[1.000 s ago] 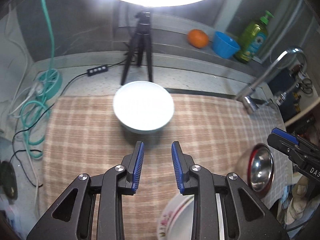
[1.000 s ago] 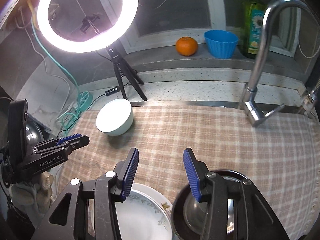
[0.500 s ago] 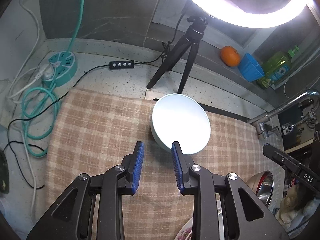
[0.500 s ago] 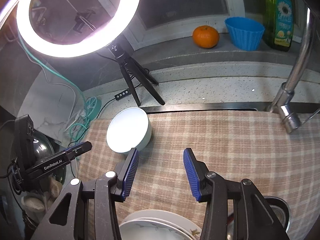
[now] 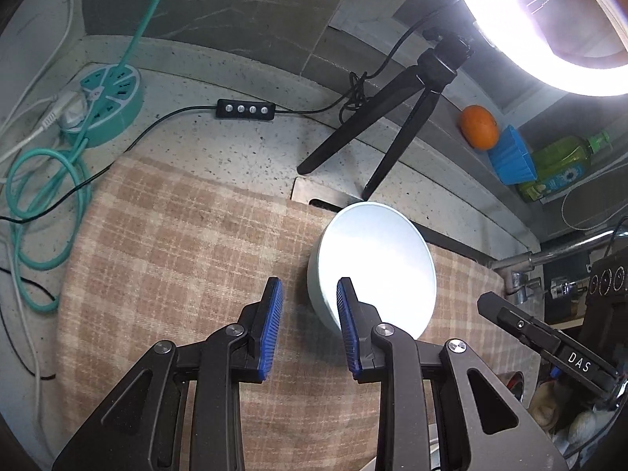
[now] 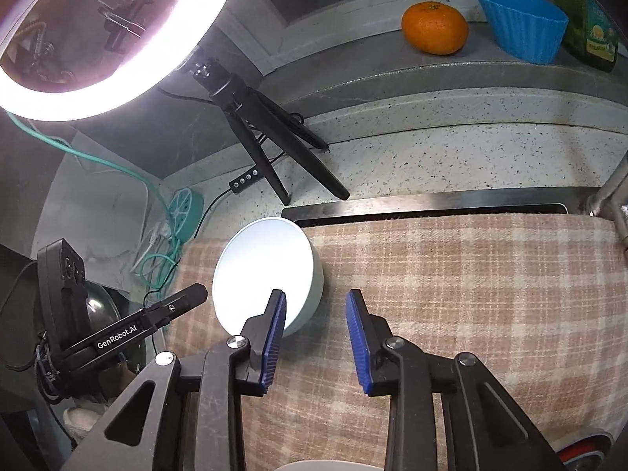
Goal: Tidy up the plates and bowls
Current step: 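Move both grippers to the pale blue ceramic bowl and grasp its rim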
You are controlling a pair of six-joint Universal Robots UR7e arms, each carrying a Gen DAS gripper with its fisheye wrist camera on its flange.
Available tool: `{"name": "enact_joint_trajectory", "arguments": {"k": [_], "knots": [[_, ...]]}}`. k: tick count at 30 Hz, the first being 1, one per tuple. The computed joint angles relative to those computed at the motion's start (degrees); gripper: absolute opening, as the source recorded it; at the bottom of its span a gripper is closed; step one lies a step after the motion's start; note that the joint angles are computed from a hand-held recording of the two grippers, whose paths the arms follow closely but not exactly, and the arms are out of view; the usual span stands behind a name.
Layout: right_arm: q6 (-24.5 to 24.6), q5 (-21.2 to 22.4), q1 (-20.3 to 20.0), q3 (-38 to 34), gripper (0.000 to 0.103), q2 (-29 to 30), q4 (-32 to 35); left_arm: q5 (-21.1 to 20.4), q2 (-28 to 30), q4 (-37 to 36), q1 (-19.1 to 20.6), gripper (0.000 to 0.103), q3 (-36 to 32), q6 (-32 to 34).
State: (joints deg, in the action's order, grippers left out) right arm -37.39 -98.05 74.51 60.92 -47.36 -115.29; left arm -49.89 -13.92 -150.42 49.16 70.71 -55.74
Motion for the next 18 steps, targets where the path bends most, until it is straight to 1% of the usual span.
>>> {"name": "enact_joint_trajectory", "arguments": {"k": [2,5,16,18], "knots": [[0.5,-0.4,0.2,-0.7,0.024,0.8,0.4,-0.2,0.4,0.4,0.3,0.026,-0.7,0.2],[0.9,-0.8,0.3,-1.2,0.022,1.8,0.7,-0.6,0.6,0.2,0.6,0.024,-1.1,0.5],[1.9,-2.9,0.9,-2.7,0.019,4.4,1.0,-0.9,1.6,2.0,1.3,0.024,-3.0,1.3],[2.3,-3.2,0.9,-3.2,0.017,4.9,1.7,-0.9,1.8,2.6,1.3,0.022,-3.4,1.4]]}}
